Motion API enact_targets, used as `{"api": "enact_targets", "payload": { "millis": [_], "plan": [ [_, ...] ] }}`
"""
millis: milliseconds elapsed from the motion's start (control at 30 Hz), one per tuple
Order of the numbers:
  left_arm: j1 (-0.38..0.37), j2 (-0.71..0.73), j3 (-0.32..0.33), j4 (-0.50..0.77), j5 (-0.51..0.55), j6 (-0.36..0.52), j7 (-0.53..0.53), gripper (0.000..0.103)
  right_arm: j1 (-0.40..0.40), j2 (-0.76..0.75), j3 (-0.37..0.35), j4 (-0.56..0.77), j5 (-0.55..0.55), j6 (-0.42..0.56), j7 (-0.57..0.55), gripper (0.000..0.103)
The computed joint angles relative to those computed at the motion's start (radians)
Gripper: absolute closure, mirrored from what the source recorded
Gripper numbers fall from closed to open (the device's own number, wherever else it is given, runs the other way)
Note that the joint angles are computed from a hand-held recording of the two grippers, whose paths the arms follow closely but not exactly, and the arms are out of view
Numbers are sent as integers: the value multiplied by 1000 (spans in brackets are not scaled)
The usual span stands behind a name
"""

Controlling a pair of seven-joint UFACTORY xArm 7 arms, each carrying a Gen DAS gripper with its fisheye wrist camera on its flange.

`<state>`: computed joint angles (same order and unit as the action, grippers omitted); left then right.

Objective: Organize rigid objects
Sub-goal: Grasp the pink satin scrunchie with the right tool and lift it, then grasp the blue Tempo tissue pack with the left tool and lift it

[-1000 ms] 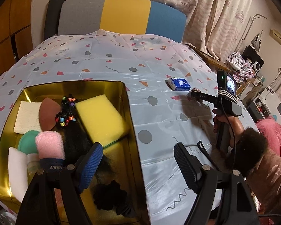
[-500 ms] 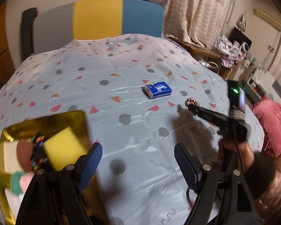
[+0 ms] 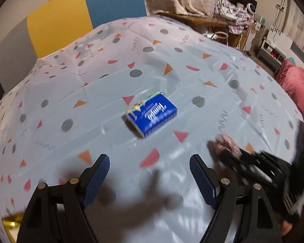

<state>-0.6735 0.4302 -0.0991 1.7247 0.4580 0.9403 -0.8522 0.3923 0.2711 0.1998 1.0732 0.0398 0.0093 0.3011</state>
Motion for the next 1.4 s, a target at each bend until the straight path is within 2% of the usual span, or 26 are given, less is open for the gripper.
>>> {"api": "enact_targets", "payload": {
  "millis": [67, 167, 300, 400, 533, 667, 733, 767, 800, 833, 867, 1033, 1167, 1400],
  "plan": [
    [19, 73, -2, 89, -26, 27, 68, 19, -27, 2, 30, -2, 18, -5, -15, 81],
    [32, 171, 13, 220, -70, 80, 158, 19, -121, 9, 132, -11, 82, -23, -73, 81],
    [47, 267, 29, 348, -126, 99, 255, 18, -247, 22, 271, -21, 164, -48, -148, 82],
    [44, 339, 40, 454, -149, 130, 340, 17, -298, 32, 329, -23, 196, -60, -176, 82],
    [21, 434, 74, 595, -160, 185, 417, 17, -342, 41, 378, -26, 213, -70, -194, 82],
    [6, 458, 92, 621, -170, 183, 437, 17, -364, 43, 401, -28, 214, -73, -196, 82],
    [-7, 486, 98, 660, -168, 212, 460, 18, -366, 42, 402, -29, 212, -74, -195, 82],
    [-16, 501, 104, 684, -165, 231, 470, 22, -367, 41, 402, -30, 212, -76, -194, 82],
    [-23, 502, 108, 682, -161, 230, 479, 26, -369, 41, 403, -31, 211, -77, -192, 82],
    [-25, 478, 109, 637, -159, 195, 475, 36, -373, 40, 407, -33, 211, -78, -190, 82],
    [-24, 455, 106, 596, -163, 161, 460, 37, -379, 40, 413, -34, 211, -80, -189, 82],
    [-31, 422, 113, 528, -158, 113, 362, 38, -359, 36, 391, -36, 198, -82, -171, 82],
    [-3, 370, 76, 434, -202, 51, 300, 46, -333, 30, 364, -37, 186, -83, -153, 82],
    [-7, 248, 72, 228, -177, -45, 160, 49, -240, 13, 264, -40, 159, -79, -109, 82]
  ]
}}
